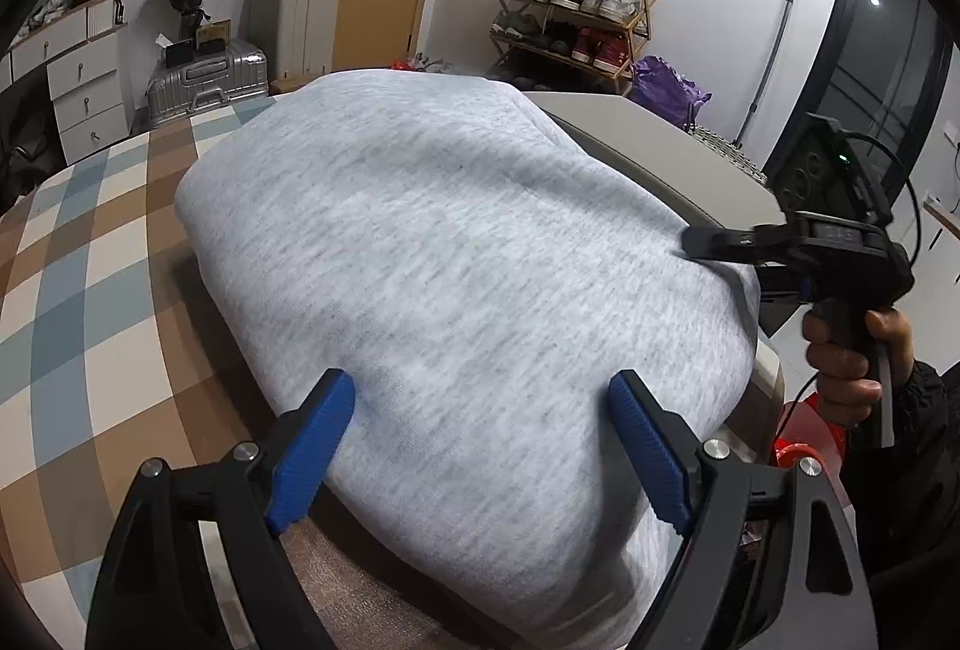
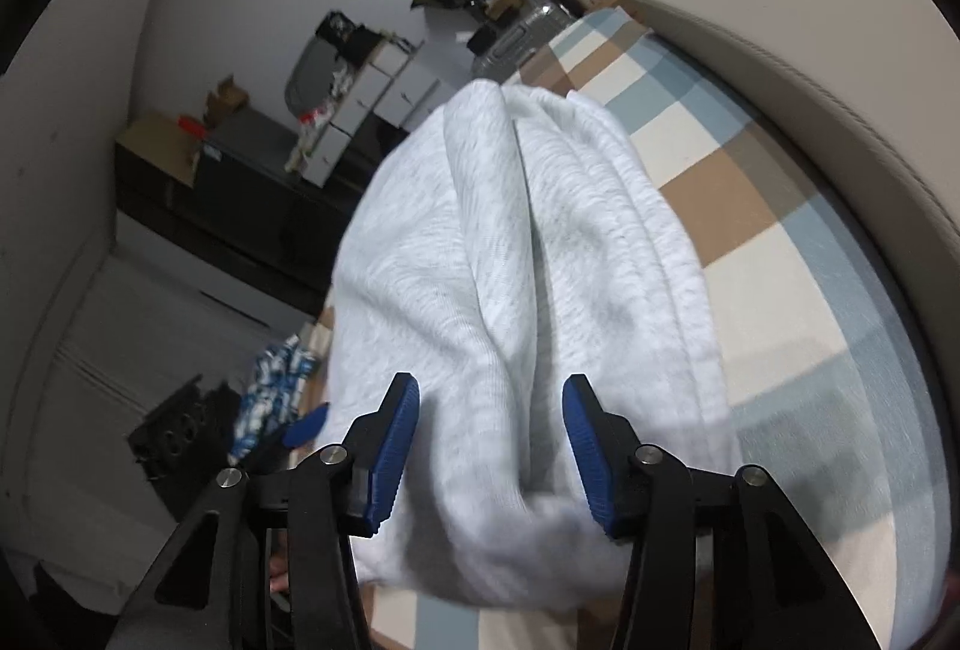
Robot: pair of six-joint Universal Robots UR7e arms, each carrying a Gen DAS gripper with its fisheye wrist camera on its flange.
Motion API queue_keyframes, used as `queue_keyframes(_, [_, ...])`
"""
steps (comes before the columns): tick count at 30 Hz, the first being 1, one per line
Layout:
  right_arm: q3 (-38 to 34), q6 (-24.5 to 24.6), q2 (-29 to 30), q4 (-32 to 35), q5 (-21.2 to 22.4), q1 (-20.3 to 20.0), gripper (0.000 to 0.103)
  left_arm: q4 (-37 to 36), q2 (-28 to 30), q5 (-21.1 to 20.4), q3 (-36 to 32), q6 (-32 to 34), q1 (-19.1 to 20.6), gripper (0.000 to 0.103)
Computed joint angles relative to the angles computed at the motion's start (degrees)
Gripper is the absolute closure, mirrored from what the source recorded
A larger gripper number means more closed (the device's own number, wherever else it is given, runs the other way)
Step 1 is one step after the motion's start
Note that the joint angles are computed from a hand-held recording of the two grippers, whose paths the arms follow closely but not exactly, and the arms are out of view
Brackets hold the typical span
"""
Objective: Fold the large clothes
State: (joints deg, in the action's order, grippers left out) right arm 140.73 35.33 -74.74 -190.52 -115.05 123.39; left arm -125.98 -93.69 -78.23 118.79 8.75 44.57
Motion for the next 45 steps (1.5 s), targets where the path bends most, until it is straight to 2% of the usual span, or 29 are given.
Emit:
queue_keyframes(1, [-1.5, -0.3, 0.63, 3.1, -1.18, 0.18, 0.083, 0.07, -0.26, -0.07, 0.12, 0.06, 0.11, 0.02])
queue_keyframes(2, [-2.67, -1.25, 1.47, 4.53, -2.7, 0.8, 0.094, 0.11, -0.36, -0.07, 0.16, 0.07, 0.17, 0.02])
queue_keyframes(4, [-5.72, -2.78, 2.9, 6.69, -6.28, 3.29, 0.094, 1.01, -0.64, 0.91, -0.14, -1.32, -0.04, 0.019])
queue_keyframes(5, [-6.14, -3.9, 3.14, 4.44, -7.02, 4.49, 0.094, 2.29, -0.96, 0.95, -0.68, -3.05, -0.03, 0.019])
queue_keyframes(7, [-5.63, -6.91, 3.26, -4.88, -5.22, 5.94, 0.095, 3.48, -2.01, -0.24, -1.1, -4.78, -0.01, 0.02])
queue_keyframes(9, [-5.74, -6.25, 3.86, -7.43, -7.6, 6.45, 0.097, 4.27, -4.16, -1.26, -0.37, -3.77, -0.8, 0.02])
queue_keyframes(11, [-4.49, -1.23, 3.67, -6.37, -9.94, 4.42, 0.098, 6.83, -5.76, -1.97, 0.34, -1.97, -2.01, 0.02])
queue_keyframes(13, [-3.02, 7.57, 2.8, -0.51, -14.71, 2.49, 0.096, 8.28, -7.03, -0.92, 1.48, -0.68, -3.42, 0.02])
queue_keyframes(14, [-2.14, 9.62, 2.37, -0.02, -14.85, 1.98, 0.096, 9.09, -7.45, 0.27, 1.86, -0.39, -4.17, 0.02])
queue_keyframes(15, [-0.7, 10.1, 1.56, -1.92, -13.23, 1.96, 0.095, 9.81, -8.04, 1.88, 2.41, -0.76, -5.02, 0.02])
queue_keyframes(17, [0.46, 8.73, 1.97, -6.52, -14.1, 3.76, 0.082, 10.1, -8.39, 2.28, 2.6, -1.56, -5.05, 0.02])
queue_keyframes(18, [0.57, 8.5, 1.76, -6.23, -15.95, 5.41, 0.061, 9.87, -8.33, 1.36, 2.52, -1.88, -4.44, 0.02])
queue_keyframes(19, [0.5, 8.2, 1.36, -5.04, -17.55, 7.11, 0.046, 9.46, -7.99, -0.31, 2.4, -1.95, -3.36, 0.02])
queue_keyframes(21, [0.39, 6.67, 0.03, -1.53, -17.58, 8.55, 0.046, 7.71, -7.36, -3.32, 2.25, -2.55, -1.14, 0.02])
queue_keyframes(22, [0.34, 6.58, -0.28, -0.03, -17.82, 8.78, 0.046, 6.45, -7.01, -6.15, 1.65, -3.77, 0.89, 0.02])
queue_keyframes(24, [-0.01, 6.59, -1.49, 3.22, -17.16, 8.41, 0.046, 4.46, -6.12, -12.59, -0.08, -7.8, 5.27, 0.02])
queue_keyframes(26, [-1.24, 6.59, -1.11, 4.65, -17.4, 8.77, 0.046, 2.46, -5.95, -14.41, -0.78, -11.57, 7.82, 0.02])
queue_keyframes(28, [-2.48, 4.67, -1.04, 5.88, -16.9, 8.37, 0.046, 1.49, -6.18, -13.33, -1.18, -13.07, 8.64, 0.02])
queue_keyframes(29, [-3.04, 2.77, -0.75, 5.47, -15.34, 7.67, 0.045, 1.49, -6.33, -12.41, -1.18, -13.04, 8.53, 0.02])
queue_keyframes(30, [-2.95, 1.4, -0.66, 4.64, -13.57, 7.11, 0.039, 1.26, -6.57, -11.23, -0.87, -13.21, 8.27, 0.02])
queue_keyframes(33, [-2.13, -4.23, 1.33, -1.15, -2.03, 1.96, 0.037, 2.01, -6.25, -10.56, -0.47, -14.99, 8.49, 0.02])
queue_keyframes(34, [-2.53, -3.64, 2.47, -0.08, -0.37, 0.81, 0.042, 1.98, -5.74, -10.33, -0.54, -15.55, 8.56, 0.02])
queue_keyframes(36, [-4.09, -1.03, 4.41, 5.56, -2.28, 1.0, 0.049, 2.15, -4.72, -8.31, -1.11, -16.64, 8.14, 0.02])
queue_keyframes(39, [-5.02, 1.21, 7.04, 7.06, -1.99, 3.82, 0.05, 1.57, -5.12, -6.59, -1.48, -16.29, 7.6, 0.02])
queue_keyframes(41, [-4.79, 4.03, 8.18, 7.09, 0.97, 5.51, 0.053, 1.85, -5.62, -5.29, -1.97, -15.03, 7.38, 0.02])
queue_keyframes(43, [-5.13, 4.54, 8.72, 9.16, 3.26, 7.18, 0.058, 2.22, -5.69, -3.95, -2.27, -14.36, 7.13, 0.02])
queue_keyframes(45, [-5.22, 5.6, 8.1, 10.36, 2.65, 8.45, 0.058, 2.7, -5.42, -2.72, -2.47, -13.46, 6.77, 0.02])
